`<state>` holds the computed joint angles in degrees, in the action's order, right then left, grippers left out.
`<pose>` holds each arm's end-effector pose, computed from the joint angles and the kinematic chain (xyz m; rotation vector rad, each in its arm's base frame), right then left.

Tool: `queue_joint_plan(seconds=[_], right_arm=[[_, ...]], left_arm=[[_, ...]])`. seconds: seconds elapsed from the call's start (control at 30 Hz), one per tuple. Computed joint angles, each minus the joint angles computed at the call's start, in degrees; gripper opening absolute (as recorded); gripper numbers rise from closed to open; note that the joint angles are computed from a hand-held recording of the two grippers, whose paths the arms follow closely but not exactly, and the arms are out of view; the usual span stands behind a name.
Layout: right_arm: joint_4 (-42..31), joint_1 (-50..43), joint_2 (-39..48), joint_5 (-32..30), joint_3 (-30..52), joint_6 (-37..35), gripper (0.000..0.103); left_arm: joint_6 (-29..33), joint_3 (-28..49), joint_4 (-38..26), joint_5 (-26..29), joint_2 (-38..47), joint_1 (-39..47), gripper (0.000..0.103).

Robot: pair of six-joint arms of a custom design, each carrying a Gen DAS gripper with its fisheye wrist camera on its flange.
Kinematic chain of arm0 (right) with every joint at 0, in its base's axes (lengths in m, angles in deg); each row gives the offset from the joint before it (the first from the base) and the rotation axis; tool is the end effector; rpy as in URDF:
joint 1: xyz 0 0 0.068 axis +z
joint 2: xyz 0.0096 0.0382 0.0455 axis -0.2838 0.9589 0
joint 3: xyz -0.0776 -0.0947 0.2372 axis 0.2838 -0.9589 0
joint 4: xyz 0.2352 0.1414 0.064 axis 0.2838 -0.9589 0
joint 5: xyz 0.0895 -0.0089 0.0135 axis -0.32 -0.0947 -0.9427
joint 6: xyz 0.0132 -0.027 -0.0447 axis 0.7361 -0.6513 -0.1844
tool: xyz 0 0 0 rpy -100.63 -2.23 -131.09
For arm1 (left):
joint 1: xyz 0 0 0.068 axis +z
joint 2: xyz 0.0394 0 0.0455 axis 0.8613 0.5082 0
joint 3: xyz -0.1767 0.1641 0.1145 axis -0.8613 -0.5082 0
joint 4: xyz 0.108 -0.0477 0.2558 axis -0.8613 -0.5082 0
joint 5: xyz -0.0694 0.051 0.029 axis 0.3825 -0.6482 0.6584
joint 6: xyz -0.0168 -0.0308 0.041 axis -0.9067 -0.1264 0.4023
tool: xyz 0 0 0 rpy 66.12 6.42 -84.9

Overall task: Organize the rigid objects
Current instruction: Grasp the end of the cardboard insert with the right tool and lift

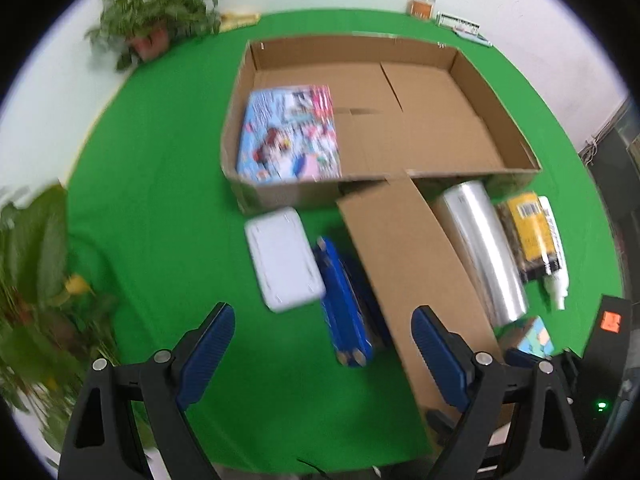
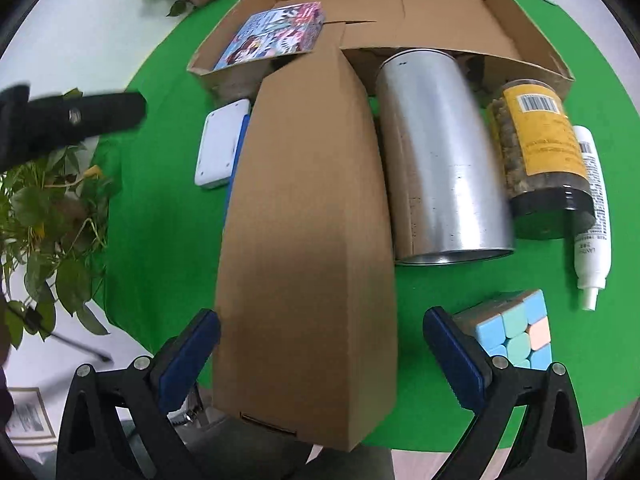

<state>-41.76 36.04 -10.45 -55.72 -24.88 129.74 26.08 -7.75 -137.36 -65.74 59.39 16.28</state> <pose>0.1085 0.1408 0.2180 0.0382 2.9681 0.2872 0.2260 -0.2052 0.2770 0.3702 2.7982 -0.0751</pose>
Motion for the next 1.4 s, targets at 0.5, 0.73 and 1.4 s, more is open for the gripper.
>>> queue_joint_plan(seconds=[0.5, 0.73, 1.4], right_arm=[[3.33, 4.79, 2.99, -0.78, 0.28, 0.54, 0.093], [7.46, 0.78, -6.3, -8.57, -5.44, 4.72, 0.092], [20.34, -3.78, -31.71, -24.9, -24.37, 18.41, 0.087]], left_arm=[[-7.87, -10.43, 3.34, 14.51, -4.12, 3.76, 0.09], [-4.67, -14.58, 5.24, 23.83, -2.13, 6.32, 0.089], [-14.27, -33.63, 31.28, 61.37, -6.09, 13.34, 0.067]])
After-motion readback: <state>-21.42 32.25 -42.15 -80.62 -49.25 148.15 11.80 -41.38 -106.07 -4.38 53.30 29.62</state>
